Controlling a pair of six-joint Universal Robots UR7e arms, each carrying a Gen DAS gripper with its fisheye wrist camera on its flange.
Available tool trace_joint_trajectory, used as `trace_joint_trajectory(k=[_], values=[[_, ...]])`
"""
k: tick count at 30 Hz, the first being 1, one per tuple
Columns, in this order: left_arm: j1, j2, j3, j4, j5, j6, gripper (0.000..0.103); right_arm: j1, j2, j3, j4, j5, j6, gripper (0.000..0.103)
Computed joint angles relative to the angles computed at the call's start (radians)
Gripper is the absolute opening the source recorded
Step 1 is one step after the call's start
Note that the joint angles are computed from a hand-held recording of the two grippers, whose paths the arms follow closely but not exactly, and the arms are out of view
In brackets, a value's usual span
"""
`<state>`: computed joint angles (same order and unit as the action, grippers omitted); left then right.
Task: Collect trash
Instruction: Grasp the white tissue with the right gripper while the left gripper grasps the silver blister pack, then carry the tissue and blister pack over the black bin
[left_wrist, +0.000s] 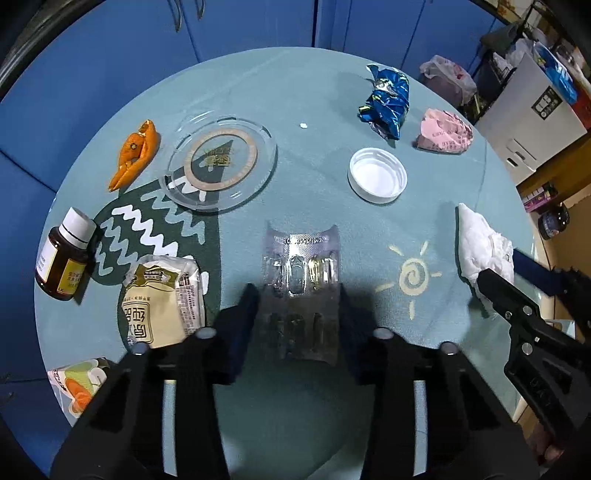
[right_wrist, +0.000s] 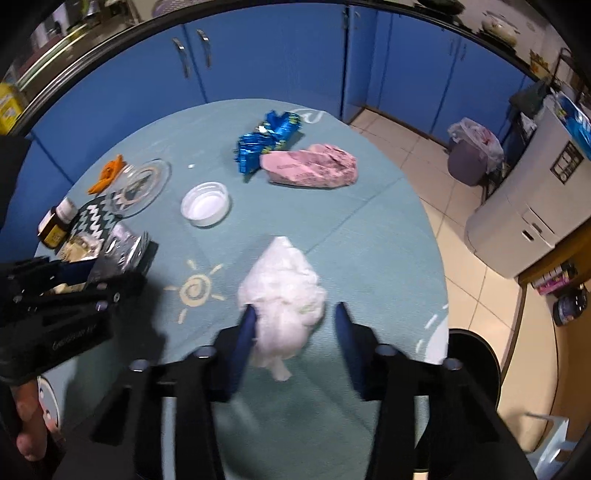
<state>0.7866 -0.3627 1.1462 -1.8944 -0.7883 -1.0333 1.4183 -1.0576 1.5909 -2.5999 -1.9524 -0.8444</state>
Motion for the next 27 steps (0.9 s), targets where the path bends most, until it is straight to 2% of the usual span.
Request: trace_joint_trajectory(k=[4, 11, 15, 27], values=[[-0.005, -0.016, 0.019, -0.006, 0.001, -0.013, 0.032, 0.0, -0.013, 0.019, -0.027, 0.01, -0.022, 0.024], [-0.024, -0.057, 0.06, -0.001, 0.023, -0.043, 0.031, -0.009, -0.042, 0.007, -0.005, 0.033, 0.012, 0.024], [-0.043, -0.064, 0.068, -0.015, 0.026, -0.021, 0.031, -0.016, -0.065, 0.008, -0.003, 0.04, 0.025, 0.024], [-0.096, 0.041, -0.075, 0.011, 0.016, 0.072, 0.031, -0.064, -0.145, 0.008, -0.013, 0.064, 0.047, 0.023]])
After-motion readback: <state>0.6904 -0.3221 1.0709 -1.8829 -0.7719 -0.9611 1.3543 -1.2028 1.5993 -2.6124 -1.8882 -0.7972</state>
